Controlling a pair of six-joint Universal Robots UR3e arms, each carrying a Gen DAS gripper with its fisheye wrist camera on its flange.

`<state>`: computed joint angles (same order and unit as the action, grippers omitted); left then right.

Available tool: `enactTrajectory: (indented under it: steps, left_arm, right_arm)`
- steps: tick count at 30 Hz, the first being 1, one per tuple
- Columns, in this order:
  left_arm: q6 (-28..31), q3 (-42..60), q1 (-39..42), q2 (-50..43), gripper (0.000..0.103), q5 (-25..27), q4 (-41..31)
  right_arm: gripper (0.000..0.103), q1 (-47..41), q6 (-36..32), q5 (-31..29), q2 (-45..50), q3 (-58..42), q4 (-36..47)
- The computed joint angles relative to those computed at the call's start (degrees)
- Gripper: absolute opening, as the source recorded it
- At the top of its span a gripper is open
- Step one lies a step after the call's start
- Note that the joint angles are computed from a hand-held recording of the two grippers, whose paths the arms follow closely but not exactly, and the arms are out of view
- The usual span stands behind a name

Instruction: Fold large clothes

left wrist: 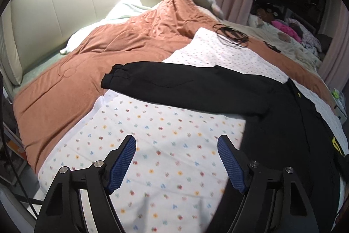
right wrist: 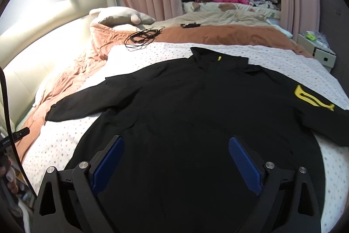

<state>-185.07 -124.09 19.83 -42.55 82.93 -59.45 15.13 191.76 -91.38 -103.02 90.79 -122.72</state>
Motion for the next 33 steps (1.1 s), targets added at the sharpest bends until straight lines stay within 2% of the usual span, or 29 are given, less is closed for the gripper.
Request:
enactTrajectory:
  steps: [5, 12, 14, 16, 21, 23, 24, 25, 26, 27, 28, 29, 31, 33]
  left_arm:
    - [1.5, -0.5, 5.3, -8.7, 0.066, -2.8, 6.1]
    - [0.1, 0.6, 9.9, -25.2, 0.064, -4.3, 16.2]
    - [-0.7, 1.7, 10.7, -29.6, 0.064, -4.7, 17.8]
    - [-1.7, 3.2, 11.7, -34.7, 0.064, -5.2, 19.7]
    - [-4.3, 7.8, 13.0, -45.3, 0.064, -6.3, 22.1]
    - [-5.2, 9.5, 12.7, -48.7, 0.064, -5.7, 24.0]
    - [-5.6, 10.8, 12.1, -50.1, 0.063, -4.9, 24.5]
    - [-6.0, 12.8, 11.4, -51.9, 0.055, -3.7, 24.6]
    - [-6.3, 14.2, 11.1, -53.1, 0.038, -3.2, 24.3]
    - [-6.7, 15.7, 10.9, -54.5, 0.029, -2.6, 24.1]
    - [-7.2, 17.0, 11.0, -55.7, 0.013, -2.6, 23.9]
    - [-7.4, 17.8, 11.4, -56.4, 0.007, -3.2, 23.8]
    - [-7.0, 19.2, 11.5, -56.8, 0.003, -3.8, 23.8]
    - [-6.4, 19.8, 11.2, -55.7, 0.002, -3.7, 24.5]
  right_arm:
    - [0.095, -1.2, -0.6, 2.1, 8.3, -4.8, -2.0]
    - [0.095, -1.2, -0.5, 3.6, 18.6, -11.3, -3.1]
    - [0.091, -1.5, -0.5, 4.3, 21.3, -13.2, -2.8]
    - [0.081, -1.8, -0.6, 4.9, 25.1, -17.1, -1.1]
    - [0.076, -2.4, -0.1, 7.1, 32.7, -24.8, 0.8]
    - [0.070, -2.3, 0.4, 7.5, 36.3, -28.9, 1.9]
    - [0.064, -2.2, 0.7, 8.2, 38.6, -31.8, 2.9]
    - [0.060, -2.1, 0.9, 8.6, 40.2, -33.8, 3.6]
    - [0.057, -2.0, 1.5, 9.3, 42.4, -36.5, 4.2]
    - [0.051, -1.9, 1.8, 9.8, 44.2, -38.7, 4.5]
    - [0.044, -1.8, 2.1, 10.2, 45.6, -40.5, 5.0]
    - [0.042, -1.7, 2.8, 11.1, 48.3, -44.1, 6.2]
    - [0.033, -1.7, 3.9, 12.7, 52.3, -49.6, 8.0]
    - [0.029, -1.5, 5.2, 14.4, 57.3, -56.4, 9.9]
